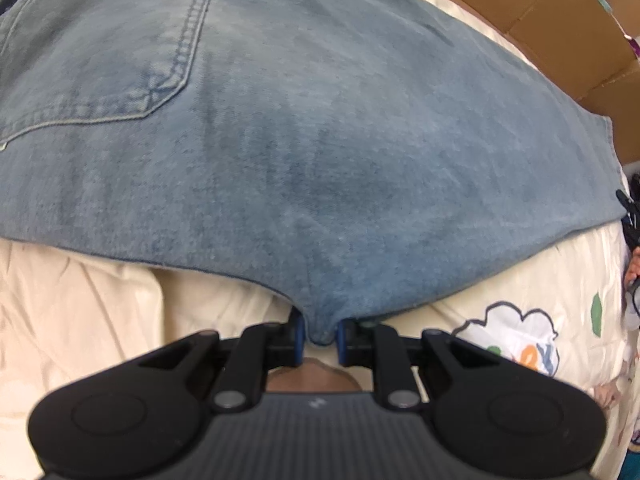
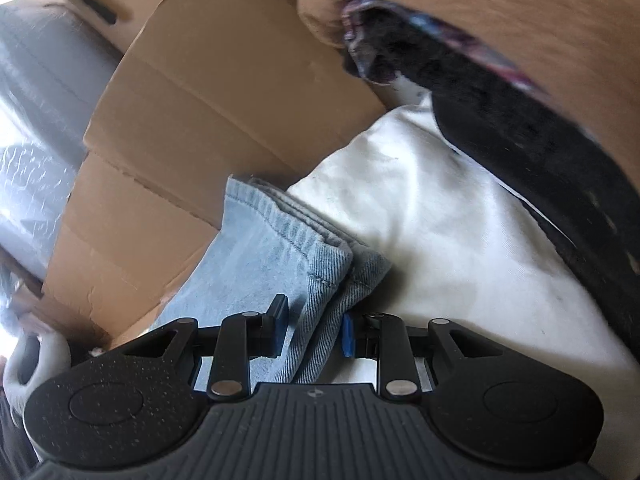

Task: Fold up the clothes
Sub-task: 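Hold the jeans edge with the left gripper while the right gripper moves to the leg hem, then close the right gripper on the jeans leg hem while the left gripper holds the edge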

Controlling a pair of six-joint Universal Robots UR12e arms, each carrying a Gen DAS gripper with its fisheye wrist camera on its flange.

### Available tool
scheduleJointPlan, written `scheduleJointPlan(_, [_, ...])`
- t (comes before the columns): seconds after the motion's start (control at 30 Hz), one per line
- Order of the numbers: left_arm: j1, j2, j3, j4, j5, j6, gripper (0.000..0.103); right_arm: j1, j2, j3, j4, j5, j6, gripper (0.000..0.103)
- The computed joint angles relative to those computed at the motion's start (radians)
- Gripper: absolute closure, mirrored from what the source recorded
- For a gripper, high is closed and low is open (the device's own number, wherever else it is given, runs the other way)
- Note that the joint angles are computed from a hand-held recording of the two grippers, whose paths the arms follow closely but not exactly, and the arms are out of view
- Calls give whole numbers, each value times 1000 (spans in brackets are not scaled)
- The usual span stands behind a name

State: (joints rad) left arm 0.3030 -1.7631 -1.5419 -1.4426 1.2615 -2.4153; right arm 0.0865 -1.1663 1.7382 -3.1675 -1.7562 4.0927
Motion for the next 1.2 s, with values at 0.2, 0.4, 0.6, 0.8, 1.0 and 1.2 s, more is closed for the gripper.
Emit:
scheduleJointPlan(0.2, [-11,-6,11,3,25,-22,87,-8,9,-5,-16,14,-24,75])
scheduleJointPlan(0.4, [-29,-20,31,-13,67,-34,87,-16,8,-11,-9,45,-57,94])
scheduleJointPlan(0.6, [-48,-26,47,-30,116,-74,88,-4,0,-33,32,12,-89,97])
scheduleJointPlan(0.8, [-50,-30,54,-44,121,-69,88,-3,-12,-67,147,9,-115,97])
scheduleJointPlan(1.0, [-43,-5,12,6,108,-86,89,-16,-30,-74,212,54,-187,97])
scheduleJointPlan(1.2, [-39,27,-39,72,100,-105,89,-16,-43,-66,265,75,-196,97])
